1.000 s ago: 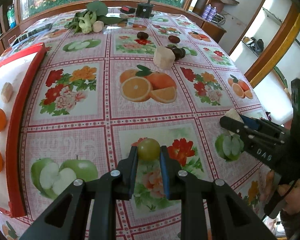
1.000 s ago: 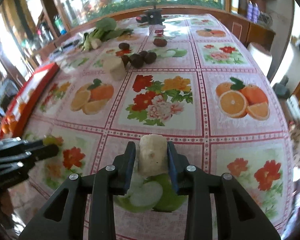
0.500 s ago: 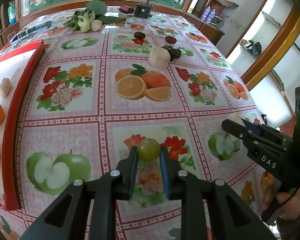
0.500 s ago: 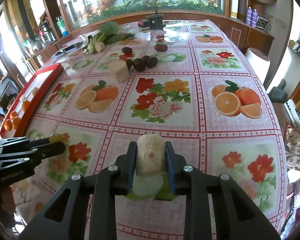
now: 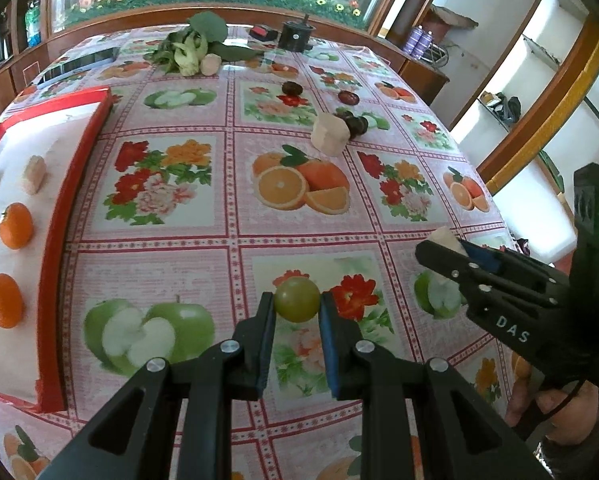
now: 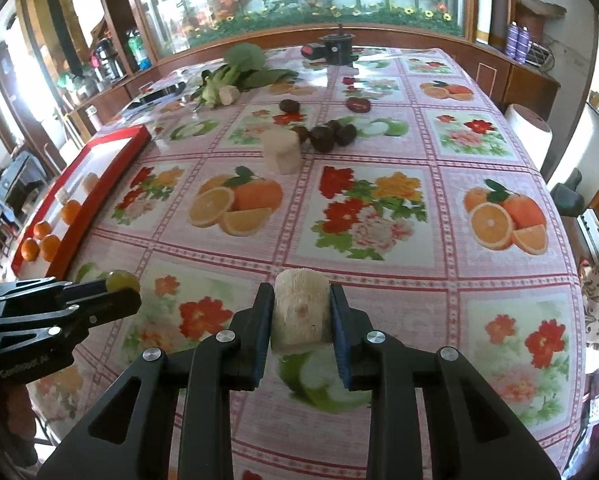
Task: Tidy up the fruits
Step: 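Carry the cube and green fruit over the red-rimmed tray with both tools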
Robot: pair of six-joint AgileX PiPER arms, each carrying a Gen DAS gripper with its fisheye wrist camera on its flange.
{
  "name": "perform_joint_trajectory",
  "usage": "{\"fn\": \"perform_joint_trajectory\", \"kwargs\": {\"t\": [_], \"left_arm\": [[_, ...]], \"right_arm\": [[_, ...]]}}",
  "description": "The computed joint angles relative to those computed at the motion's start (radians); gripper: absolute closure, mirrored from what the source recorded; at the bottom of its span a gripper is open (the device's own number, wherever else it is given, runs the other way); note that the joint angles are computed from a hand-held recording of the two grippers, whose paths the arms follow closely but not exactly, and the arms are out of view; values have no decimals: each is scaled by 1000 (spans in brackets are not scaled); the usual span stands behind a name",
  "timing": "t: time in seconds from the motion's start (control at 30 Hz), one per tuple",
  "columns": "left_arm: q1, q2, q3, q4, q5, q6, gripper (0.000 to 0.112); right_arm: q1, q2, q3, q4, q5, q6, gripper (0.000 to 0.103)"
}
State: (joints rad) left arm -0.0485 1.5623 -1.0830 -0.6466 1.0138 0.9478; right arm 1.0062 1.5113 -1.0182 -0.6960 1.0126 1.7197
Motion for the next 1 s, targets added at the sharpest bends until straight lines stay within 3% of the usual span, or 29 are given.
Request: {"fn": "perform_joint_trajectory", "kwargs": {"t": [0.5, 0.77, 1.0], "left_arm": [[202, 61, -141, -35, 94, 31, 88], [335, 121, -246, -25, 104, 33, 88], [419, 196, -334, 9, 80, 16, 88]], "right_arm": [[-59, 236, -340, 43, -38, -286, 77], [-87, 422, -641, 122, -47, -516, 77], [-100, 626, -996, 194, 13, -726, 77]]}}
